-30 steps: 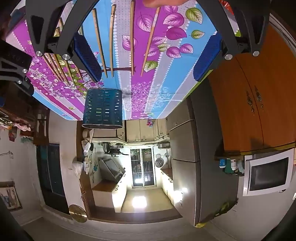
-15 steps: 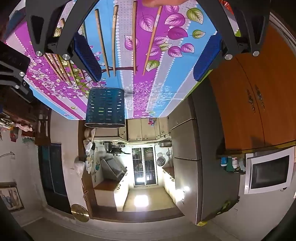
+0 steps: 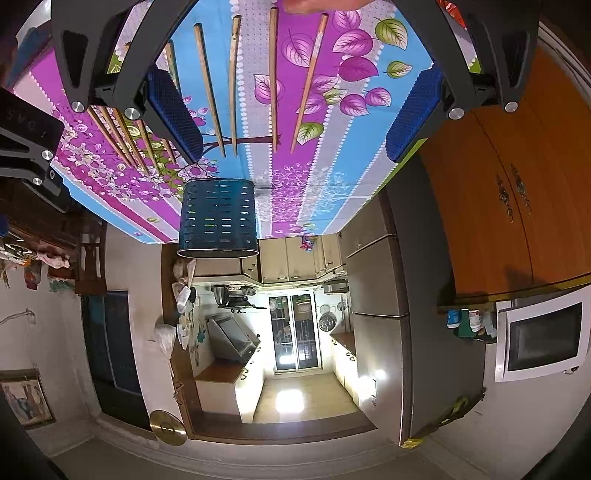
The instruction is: Organize utensils
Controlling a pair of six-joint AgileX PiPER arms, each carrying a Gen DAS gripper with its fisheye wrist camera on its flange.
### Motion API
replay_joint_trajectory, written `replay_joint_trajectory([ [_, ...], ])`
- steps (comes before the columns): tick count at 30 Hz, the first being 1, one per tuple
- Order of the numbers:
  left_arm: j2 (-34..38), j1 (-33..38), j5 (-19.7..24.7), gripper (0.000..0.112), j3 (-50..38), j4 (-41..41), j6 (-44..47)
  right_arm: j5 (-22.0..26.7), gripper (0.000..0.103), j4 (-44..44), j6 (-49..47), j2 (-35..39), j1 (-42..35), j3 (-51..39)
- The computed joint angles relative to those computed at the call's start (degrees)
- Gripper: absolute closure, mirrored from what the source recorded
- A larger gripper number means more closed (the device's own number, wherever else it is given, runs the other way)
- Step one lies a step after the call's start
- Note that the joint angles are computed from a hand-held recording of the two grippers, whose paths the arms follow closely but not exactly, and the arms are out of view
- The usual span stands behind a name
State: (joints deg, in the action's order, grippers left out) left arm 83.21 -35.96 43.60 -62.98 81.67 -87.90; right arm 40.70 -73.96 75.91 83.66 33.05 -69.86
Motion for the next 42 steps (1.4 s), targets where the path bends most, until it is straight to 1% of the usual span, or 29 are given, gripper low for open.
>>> replay_joint_trajectory([
  [16,1.22,-0.36,-0.34,0.013,-1.34,-2.57,3.64,-0.20,0.005,0.90,-1.00,-0.54,-0.34,0.35],
  [36,1.77,-0.29,-0.38,0.013,-1.57,-2.67,4.37,-0.39,0.005,1.73,-2.47,0.27,-0.26,-0.13],
  [40,0.08,1.75,-2.38,0.013,-0.05,-2.73,3.66,-0.41,0.005,2.29,-2.45,0.23,-1.33,-0.33],
  [42,-1.41,4.05,-3.90,0.013,1.54,-3.94,3.71,-1.50,0.005,3.68,-2.59,-0.53,-2.97,-0.01],
])
